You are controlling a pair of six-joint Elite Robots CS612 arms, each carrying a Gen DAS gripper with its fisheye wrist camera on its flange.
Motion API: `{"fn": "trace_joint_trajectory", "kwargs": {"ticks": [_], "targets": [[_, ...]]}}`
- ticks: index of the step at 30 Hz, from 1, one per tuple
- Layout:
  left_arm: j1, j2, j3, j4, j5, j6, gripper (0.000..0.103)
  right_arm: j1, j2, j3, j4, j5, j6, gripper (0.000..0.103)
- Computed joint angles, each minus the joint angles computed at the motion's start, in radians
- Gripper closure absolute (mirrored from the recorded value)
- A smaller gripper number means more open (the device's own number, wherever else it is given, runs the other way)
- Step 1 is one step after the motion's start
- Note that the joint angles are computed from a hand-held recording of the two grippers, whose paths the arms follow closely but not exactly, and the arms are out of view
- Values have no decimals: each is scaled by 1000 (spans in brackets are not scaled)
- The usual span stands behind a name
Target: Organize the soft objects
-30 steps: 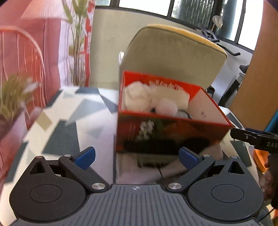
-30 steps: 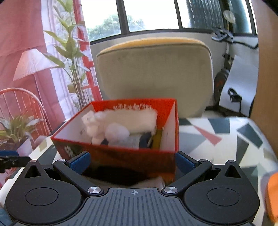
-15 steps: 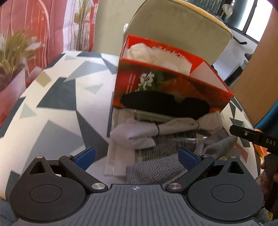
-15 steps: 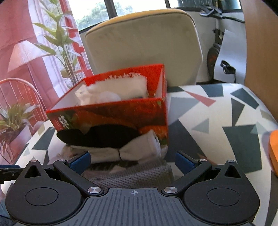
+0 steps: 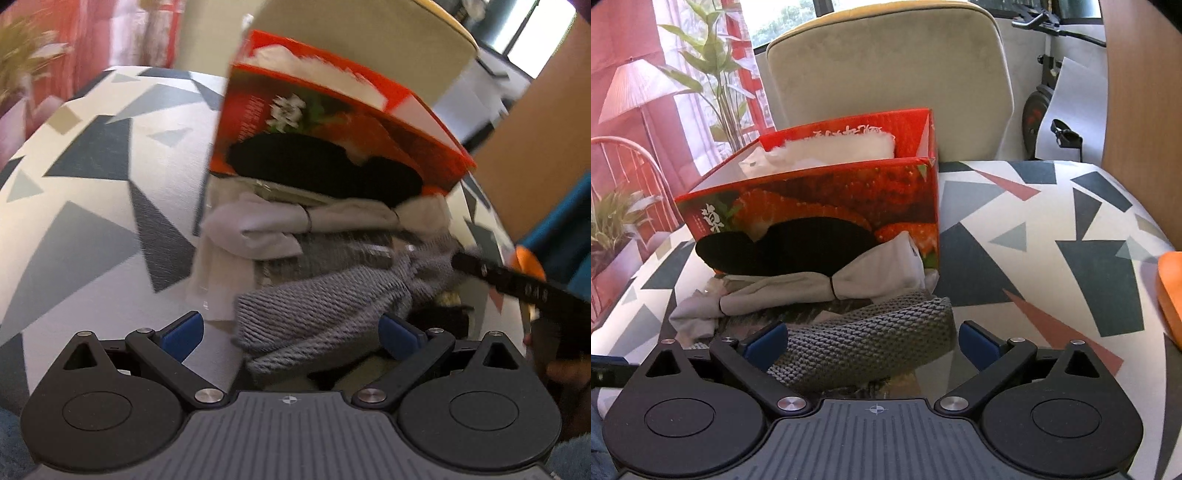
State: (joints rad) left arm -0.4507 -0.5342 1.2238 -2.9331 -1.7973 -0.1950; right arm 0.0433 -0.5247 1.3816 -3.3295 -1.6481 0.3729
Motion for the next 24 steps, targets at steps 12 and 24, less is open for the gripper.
{"fn": "trace_joint_trajectory", "kwargs": {"ticks": [12,24], "targets": [[5,22,-38,74,-28,-8,38,-3,7,-12,18,16,-9,8],[4,24,-32,15,16,-5,55,-9,20,-25,14,29,-20,13]]}}
